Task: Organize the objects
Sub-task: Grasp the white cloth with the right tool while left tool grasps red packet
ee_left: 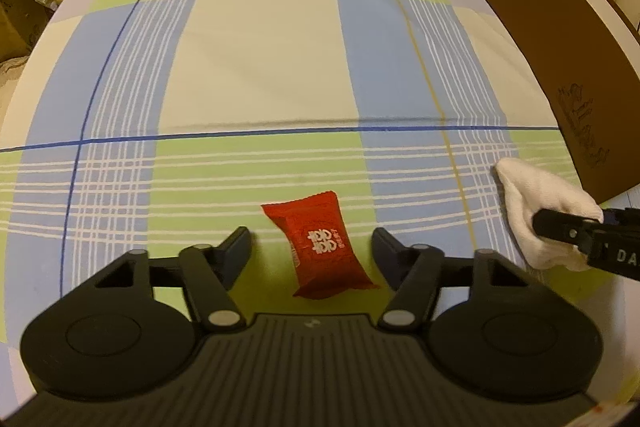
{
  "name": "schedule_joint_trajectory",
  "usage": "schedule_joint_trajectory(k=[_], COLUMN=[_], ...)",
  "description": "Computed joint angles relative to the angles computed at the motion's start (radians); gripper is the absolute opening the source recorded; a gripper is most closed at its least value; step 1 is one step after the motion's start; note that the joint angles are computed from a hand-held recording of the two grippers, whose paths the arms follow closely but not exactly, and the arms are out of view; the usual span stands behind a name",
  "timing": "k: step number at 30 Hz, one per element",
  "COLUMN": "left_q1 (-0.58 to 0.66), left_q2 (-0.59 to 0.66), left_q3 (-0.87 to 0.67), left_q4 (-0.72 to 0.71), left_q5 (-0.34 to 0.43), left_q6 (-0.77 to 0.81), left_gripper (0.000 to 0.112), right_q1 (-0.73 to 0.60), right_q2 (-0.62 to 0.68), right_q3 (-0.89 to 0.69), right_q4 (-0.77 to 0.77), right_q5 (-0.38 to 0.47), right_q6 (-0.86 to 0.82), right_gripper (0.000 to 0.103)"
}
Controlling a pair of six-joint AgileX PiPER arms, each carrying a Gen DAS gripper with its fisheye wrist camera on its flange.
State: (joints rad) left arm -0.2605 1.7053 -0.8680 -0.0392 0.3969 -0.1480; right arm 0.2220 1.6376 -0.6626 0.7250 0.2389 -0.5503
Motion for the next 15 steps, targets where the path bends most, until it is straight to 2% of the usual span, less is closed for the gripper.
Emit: schedule_joint_trajectory(k=[4,7,15], left_q1=[-0.004,0.003,0.008], left_q2=[0.011,0.004,-0.056], left_q3=[0.001,0.008,0.062], left_q4=[0.009,-0.016,-0.037], left_q5=[-0.014,-0.020,-0.026], left_q6=[-0.004,0.030,0.055], left_gripper=[0.043,0.028,0.023], right_q1=[-0.014,-0.022,-0.030], right_q2=[-0.015,-0.033,-0.104], right_q3=[0.017,0.031,0.076], right_q4=[0.038,0.058,0.117], right_q5=[0.008,0.017,0.041], right_q6=[-0.035,-0.062,-0.133], right_gripper=[0.040,0.040,0.040])
